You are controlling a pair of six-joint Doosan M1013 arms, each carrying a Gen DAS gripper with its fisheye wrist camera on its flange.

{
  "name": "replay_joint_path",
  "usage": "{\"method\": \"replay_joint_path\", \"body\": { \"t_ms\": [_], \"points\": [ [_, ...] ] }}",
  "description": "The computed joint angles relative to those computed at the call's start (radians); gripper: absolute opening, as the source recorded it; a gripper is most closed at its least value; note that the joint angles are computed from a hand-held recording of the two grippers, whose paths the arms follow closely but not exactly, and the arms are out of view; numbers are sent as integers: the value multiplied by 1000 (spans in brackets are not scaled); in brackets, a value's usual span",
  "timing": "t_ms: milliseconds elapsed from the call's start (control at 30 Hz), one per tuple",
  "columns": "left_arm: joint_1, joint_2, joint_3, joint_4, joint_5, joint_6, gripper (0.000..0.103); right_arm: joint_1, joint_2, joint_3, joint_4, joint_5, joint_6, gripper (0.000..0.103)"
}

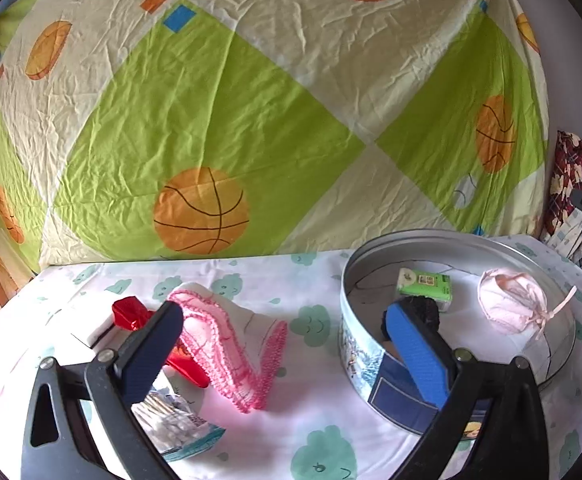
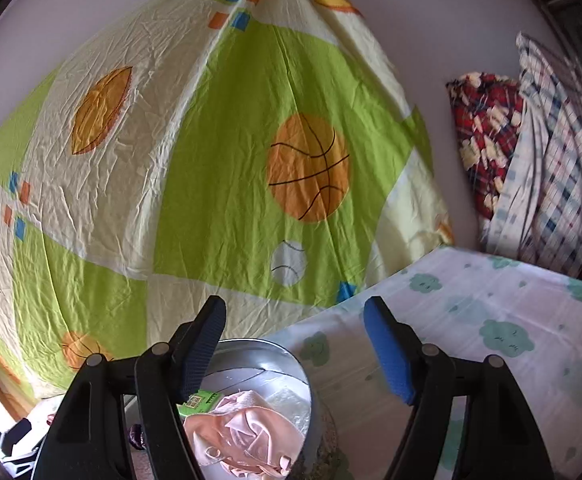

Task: Organize soft objects
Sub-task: 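Withdraw both open tools from the tin toward the remaining items, then grasp the white pink-edged washcloth with the right tool and lift it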

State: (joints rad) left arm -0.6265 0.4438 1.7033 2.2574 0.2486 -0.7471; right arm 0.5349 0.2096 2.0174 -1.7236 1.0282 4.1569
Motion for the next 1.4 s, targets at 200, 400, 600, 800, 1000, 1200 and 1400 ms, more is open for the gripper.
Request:
{"method": "replay_joint_path", "body": {
  "t_ms": [200,400,600,800,1000,1200,1400],
  "points": [
    [18,-2,3,10,-23,-8,103,43,18,-6,44,113,14,73],
    [26,-7,17,70,-15,-40,103,71,30,-14,95,184,15,73],
    [51,-12,21,143,-55,-139,103,96,41,-26,138,211,-11,73],
    [75,-15,26,185,-56,-186,103,124,59,-47,153,225,-51,73],
    [107,-16,23,209,-76,-239,103,146,82,-76,143,214,-98,73],
    [137,-9,14,28,-59,-65,103,166,107,-112,101,148,-147,73],
    [177,-3,3,-107,-46,33,103,178,145,-169,51,28,-214,73]
  ]
}}
